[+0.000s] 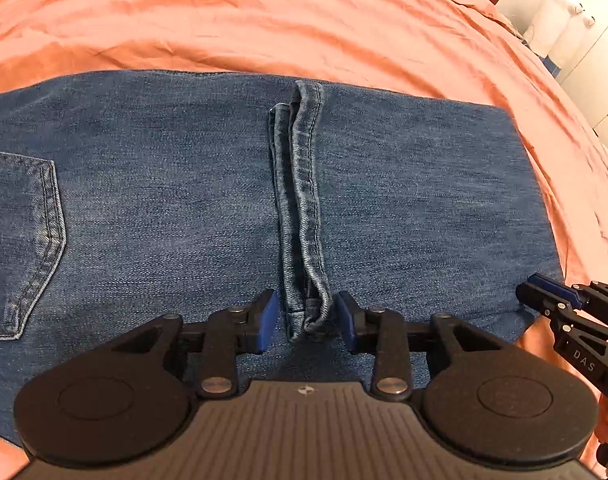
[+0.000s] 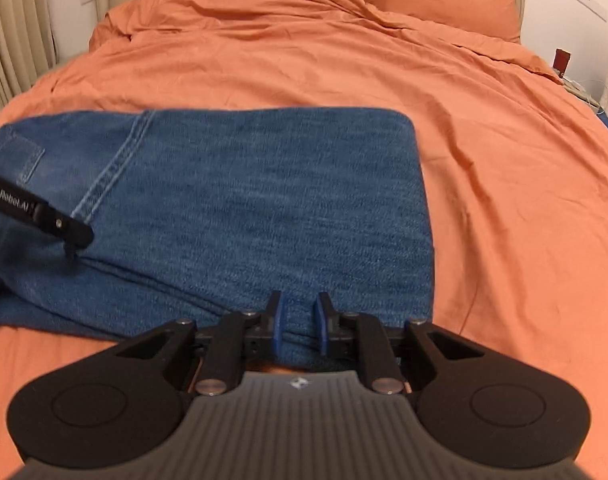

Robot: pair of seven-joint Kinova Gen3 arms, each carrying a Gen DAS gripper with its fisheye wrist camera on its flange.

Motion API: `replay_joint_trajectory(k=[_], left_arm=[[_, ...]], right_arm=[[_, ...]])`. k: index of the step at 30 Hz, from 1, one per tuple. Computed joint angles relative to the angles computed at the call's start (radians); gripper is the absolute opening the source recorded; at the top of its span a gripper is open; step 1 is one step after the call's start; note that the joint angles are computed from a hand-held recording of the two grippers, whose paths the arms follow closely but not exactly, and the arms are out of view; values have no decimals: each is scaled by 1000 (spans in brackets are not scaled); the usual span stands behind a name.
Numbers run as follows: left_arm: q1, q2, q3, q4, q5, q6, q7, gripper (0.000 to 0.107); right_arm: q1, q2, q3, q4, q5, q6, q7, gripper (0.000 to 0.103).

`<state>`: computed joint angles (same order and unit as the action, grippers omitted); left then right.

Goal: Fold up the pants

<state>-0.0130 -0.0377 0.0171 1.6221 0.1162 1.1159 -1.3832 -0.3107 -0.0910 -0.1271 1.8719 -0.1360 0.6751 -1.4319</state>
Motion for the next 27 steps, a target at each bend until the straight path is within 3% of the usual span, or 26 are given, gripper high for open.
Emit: replay_joint_trajectory(k=[4, 7, 11, 18, 22, 27], left_arm=[[4, -48, -15, 5, -9, 2, 19, 46], [20, -121, -51, 18, -62, 17, 83, 46], [-134, -220, 34, 31, -189, 51, 246, 47], [-366, -394, -31, 156, -236, -40, 530, 50], [-373, -450, -156, 256, -247, -130, 662, 54], [-396, -446, -298, 331, -154, -226, 655, 65]], right_arm=[[-6, 3, -12, -47, 38, 37, -14, 14], [-23, -10, -7, -59, -8, 32, 42, 14], [-54, 4, -25, -99, -43, 43, 82, 14], [-121, 73, -85, -198, 26, 64, 33, 14], [-172, 131, -106, -284, 114, 123, -4, 14], [-239, 224, -104, -405, 201, 210, -25, 14]])
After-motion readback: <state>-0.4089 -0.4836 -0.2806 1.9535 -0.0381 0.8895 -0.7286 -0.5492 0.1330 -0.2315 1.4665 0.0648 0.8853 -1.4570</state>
